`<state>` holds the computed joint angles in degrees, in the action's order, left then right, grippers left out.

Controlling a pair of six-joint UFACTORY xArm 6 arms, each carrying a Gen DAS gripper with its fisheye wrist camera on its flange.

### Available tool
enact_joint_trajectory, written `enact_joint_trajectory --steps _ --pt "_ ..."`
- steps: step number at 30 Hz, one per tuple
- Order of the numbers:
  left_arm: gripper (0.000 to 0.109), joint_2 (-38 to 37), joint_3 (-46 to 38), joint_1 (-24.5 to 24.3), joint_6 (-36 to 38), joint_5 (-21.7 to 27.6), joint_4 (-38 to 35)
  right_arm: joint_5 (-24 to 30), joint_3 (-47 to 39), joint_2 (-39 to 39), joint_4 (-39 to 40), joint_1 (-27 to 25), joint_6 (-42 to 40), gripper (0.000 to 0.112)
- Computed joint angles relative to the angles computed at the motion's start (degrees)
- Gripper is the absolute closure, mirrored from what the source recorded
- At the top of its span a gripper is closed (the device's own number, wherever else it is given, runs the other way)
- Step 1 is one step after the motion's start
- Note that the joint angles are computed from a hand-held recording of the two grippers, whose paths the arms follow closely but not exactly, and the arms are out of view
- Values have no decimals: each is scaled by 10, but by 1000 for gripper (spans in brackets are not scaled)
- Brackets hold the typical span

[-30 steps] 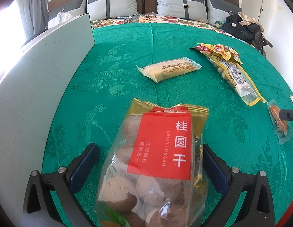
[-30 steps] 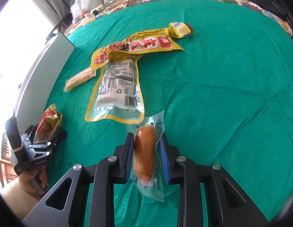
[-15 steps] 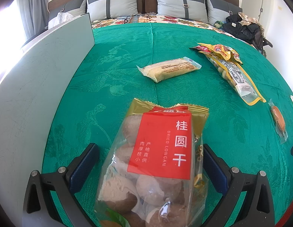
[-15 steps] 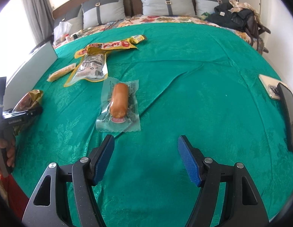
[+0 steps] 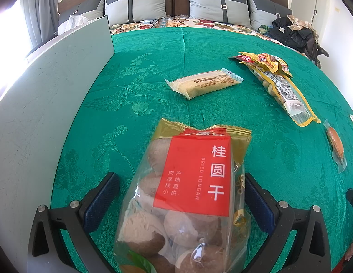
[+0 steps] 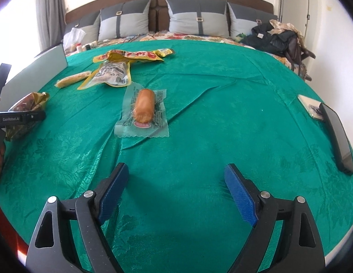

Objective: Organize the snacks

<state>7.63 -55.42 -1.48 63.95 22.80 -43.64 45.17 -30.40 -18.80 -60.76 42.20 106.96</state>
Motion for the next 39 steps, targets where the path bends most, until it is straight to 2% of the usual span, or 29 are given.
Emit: enact_joint_trajectory --steps 25,31,34,37,38,39 --pt "6 1 0 0 2 -1 -1 2 -2 2 2 0 -1 23" --pt "6 1 0 0 2 -1 -1 0 -9 4 27 -3 -18 23" --pt "6 1 -1 0 2 0 -2 -38 -3 -11 81 -28 -73 23" --pt "6 1 0 0 3 0 -2 -177 49 -66 127 -98 -80 24" --pt "6 0 0 0 3 1 -2 -201 55 -72 168 -117 -105 25" --pt "6 0 0 0 3 1 -1 -201 50 -70 225 -130 -150 25"
